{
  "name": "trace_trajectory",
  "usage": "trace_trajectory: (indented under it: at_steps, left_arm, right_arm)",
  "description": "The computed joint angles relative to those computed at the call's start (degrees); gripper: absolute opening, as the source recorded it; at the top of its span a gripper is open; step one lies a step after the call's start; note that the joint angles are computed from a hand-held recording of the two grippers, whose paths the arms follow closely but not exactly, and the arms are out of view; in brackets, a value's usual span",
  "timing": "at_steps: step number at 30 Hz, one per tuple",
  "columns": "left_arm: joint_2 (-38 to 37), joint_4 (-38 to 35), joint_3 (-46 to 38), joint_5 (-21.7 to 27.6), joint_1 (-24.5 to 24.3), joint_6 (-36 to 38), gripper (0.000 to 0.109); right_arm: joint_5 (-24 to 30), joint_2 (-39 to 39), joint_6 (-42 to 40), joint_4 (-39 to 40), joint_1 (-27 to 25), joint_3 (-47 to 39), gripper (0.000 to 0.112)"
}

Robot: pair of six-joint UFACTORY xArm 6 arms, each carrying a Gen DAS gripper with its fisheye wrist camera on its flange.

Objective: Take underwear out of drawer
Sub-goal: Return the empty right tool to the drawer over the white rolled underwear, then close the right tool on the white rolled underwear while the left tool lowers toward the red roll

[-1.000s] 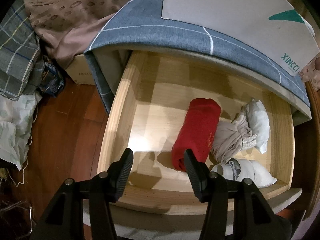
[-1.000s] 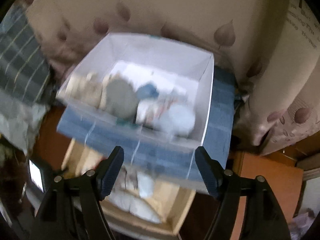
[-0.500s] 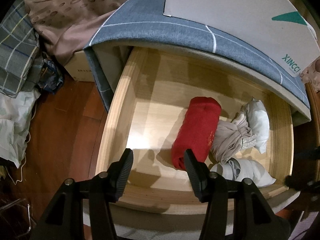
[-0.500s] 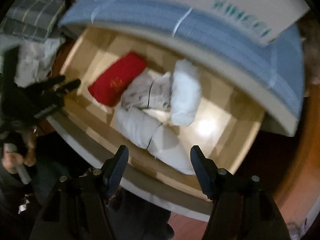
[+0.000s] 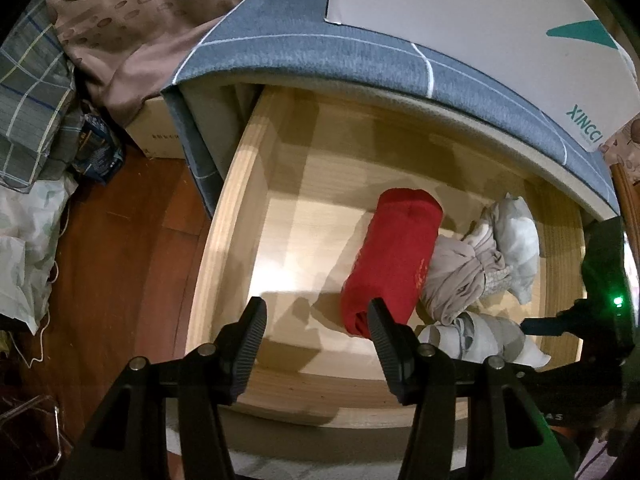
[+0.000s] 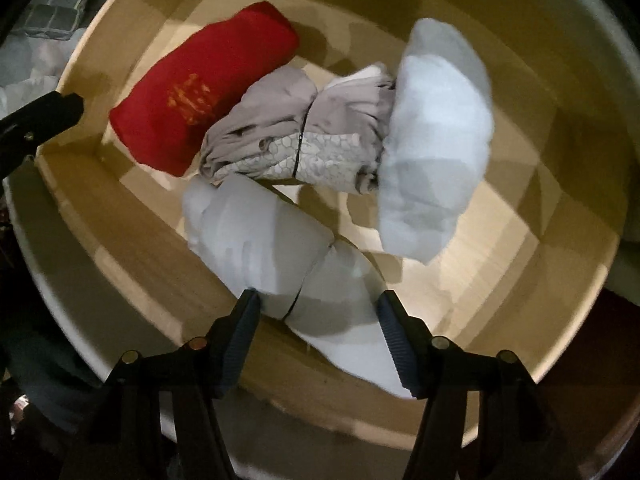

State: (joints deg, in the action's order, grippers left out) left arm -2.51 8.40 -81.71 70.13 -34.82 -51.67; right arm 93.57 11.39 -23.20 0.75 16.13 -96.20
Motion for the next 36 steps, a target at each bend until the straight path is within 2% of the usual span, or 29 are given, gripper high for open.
trace_trajectory:
  at_steps: [4,8,19,21,26,30,36]
  left_arm:
    - [0.26,-0.34,-0.20,0.30,0.03,0.01,0.054]
    - [0.19,-0.17,-0.07,0.37,-0.03,-0.07,0.054]
    - [-0.09,-0.81,0.22,0.52,0.32,0.64,0.054]
    - [-0.12,-0.94,0.26,0.52,0.30,0.59,0.054]
    - [-0.10,-1.00,0.22,0.66,0.30,0.52,0.054]
    - [-0.16,-1.19,0.25,0.44,0.36,0.54,0.054]
    - [-0.20,-1.28,0.42,0.15,0.33,0.75,0.054]
  right_arm:
    - [-2.35,-1.52,-1.12,-1.18,1.62,3.31,0.060]
    - [-4.56,-2.66,-1.43,-1.70,2.16,6.12,0.066]
    - [-4.01,-1.94,-0.54,3.45,-0.25,6.92,0.072]
    - [-3.66,-1.68,0.16,3.52,-0.75,6.40,0.068]
    - [-7.48,-5.31,0.71,2.17,-0.43,10.71,0.059]
    - [-9.25,-7.52,3.40,0.21,-1.29,12.83,0.057]
    - [-11.45,-9.80,8.92,1.15,-5.74,15.63,0.057]
